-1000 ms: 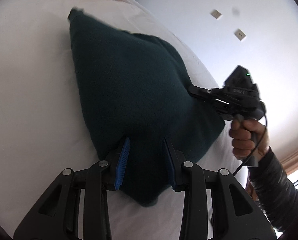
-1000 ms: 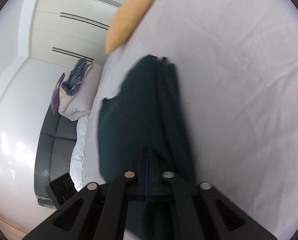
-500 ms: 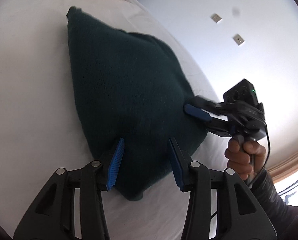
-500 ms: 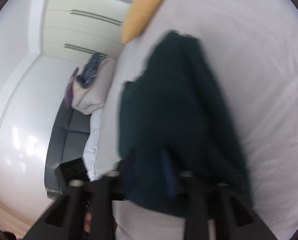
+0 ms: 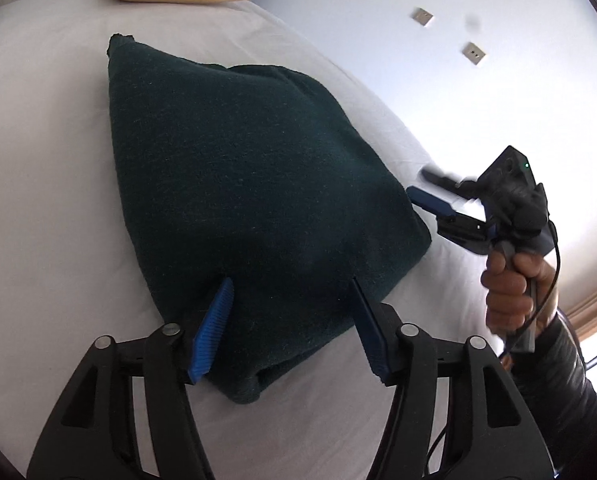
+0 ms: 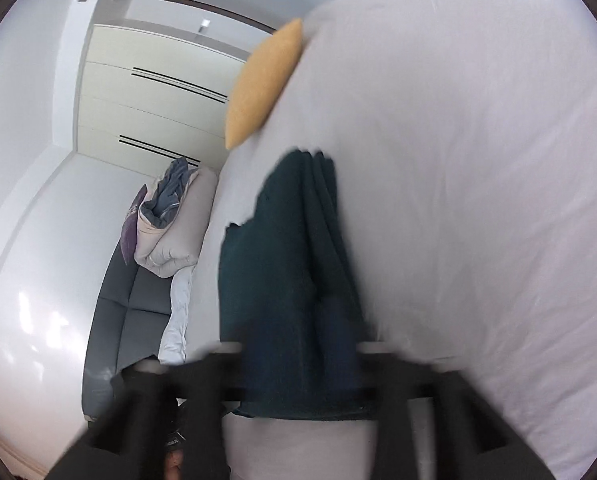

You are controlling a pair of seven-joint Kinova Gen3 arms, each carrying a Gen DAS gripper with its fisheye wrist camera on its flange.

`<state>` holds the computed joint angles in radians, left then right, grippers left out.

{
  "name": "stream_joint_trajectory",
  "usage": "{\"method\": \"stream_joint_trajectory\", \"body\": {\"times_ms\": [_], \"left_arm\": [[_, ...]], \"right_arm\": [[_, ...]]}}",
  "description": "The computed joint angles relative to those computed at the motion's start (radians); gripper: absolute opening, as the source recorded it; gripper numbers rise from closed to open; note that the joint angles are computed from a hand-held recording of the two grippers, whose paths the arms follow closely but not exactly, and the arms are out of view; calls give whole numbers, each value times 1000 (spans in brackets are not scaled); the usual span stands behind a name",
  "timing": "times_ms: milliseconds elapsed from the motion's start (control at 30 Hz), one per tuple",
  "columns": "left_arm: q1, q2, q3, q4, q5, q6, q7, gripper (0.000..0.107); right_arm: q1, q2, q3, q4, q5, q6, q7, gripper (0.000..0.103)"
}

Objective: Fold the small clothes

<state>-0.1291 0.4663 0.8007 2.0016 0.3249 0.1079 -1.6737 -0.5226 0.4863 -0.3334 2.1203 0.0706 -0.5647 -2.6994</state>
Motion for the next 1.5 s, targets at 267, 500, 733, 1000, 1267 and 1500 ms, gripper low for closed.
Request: {"method": "stream_joint_trajectory", "body": {"times_ms": [267,500,733,1000,1267,1500], "left_arm": [[-134,37,133,37,-40,-49,31,58],[-205,52,202,76,-114,-82,95,59],[-226,55,218,83,-161,-84,145,59],[-276,47,271,75,-194,-91,172,59],[-156,15,149,18,-202,-32,146,62],[-338,-74,232,122,-163,-222,219,88]], "right_arm": [[223,109,-226,-224,297,298,-79,56],[331,212,-372,-376,357,469,-66,53],[241,219,-321,-529,271,708,83,13],[90,125,-77,-408,144,551,62,8],[115,161,-100,-264,-39,276,230,9],[-9,22,54,-231,-57,304,207,75]]}}
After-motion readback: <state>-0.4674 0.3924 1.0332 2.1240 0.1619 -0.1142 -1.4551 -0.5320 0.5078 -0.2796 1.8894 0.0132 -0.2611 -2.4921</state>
